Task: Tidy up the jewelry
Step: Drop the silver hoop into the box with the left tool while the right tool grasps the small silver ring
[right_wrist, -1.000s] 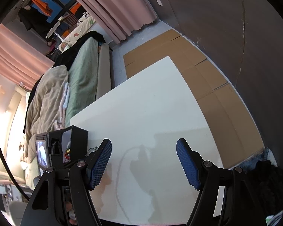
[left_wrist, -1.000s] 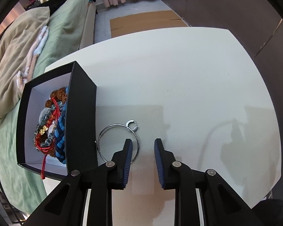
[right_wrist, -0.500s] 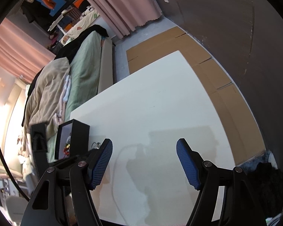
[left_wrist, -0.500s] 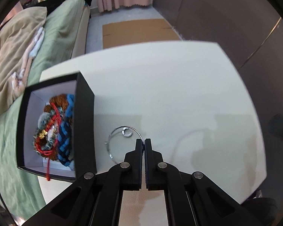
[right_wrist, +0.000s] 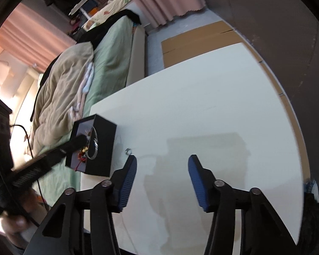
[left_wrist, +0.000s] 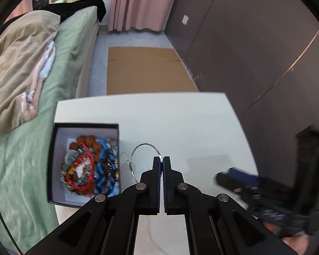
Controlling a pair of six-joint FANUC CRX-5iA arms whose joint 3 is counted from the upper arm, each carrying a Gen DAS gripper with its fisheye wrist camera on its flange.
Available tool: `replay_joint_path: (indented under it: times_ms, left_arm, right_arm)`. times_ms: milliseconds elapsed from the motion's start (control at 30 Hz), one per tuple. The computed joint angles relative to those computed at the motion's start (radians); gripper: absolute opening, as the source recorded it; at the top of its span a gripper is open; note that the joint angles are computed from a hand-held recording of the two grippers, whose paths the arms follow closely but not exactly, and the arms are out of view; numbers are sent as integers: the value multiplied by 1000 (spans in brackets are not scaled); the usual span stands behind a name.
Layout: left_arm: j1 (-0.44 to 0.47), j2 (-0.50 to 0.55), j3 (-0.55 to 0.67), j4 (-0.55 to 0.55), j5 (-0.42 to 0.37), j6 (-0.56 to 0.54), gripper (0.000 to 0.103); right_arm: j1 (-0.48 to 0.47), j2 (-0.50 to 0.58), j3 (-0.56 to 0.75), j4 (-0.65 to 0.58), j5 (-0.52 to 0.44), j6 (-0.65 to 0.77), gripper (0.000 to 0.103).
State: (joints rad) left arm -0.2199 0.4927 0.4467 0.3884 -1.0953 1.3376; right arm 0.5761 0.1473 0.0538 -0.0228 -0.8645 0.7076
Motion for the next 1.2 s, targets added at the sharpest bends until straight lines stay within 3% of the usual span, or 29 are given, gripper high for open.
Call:
replay_joint_path:
  times_ms: [133, 633, 1000, 1200]
  left_arm:
    - [36, -33, -51, 86, 30, -48, 1]
    - [144, -58, -131, 182, 52, -129, 1]
    - [189, -43, -150, 250, 27, -178, 1]
    - [190, -21, -135, 270, 3, -187, 1]
  right_arm:
    - [7, 43, 51, -38, -15, 47, 35]
    - [55, 233, 262, -32, -117, 128, 29]
    - [92, 306, 315, 78, -191, 147, 27]
    - [120, 323, 318, 163, -223, 176, 13]
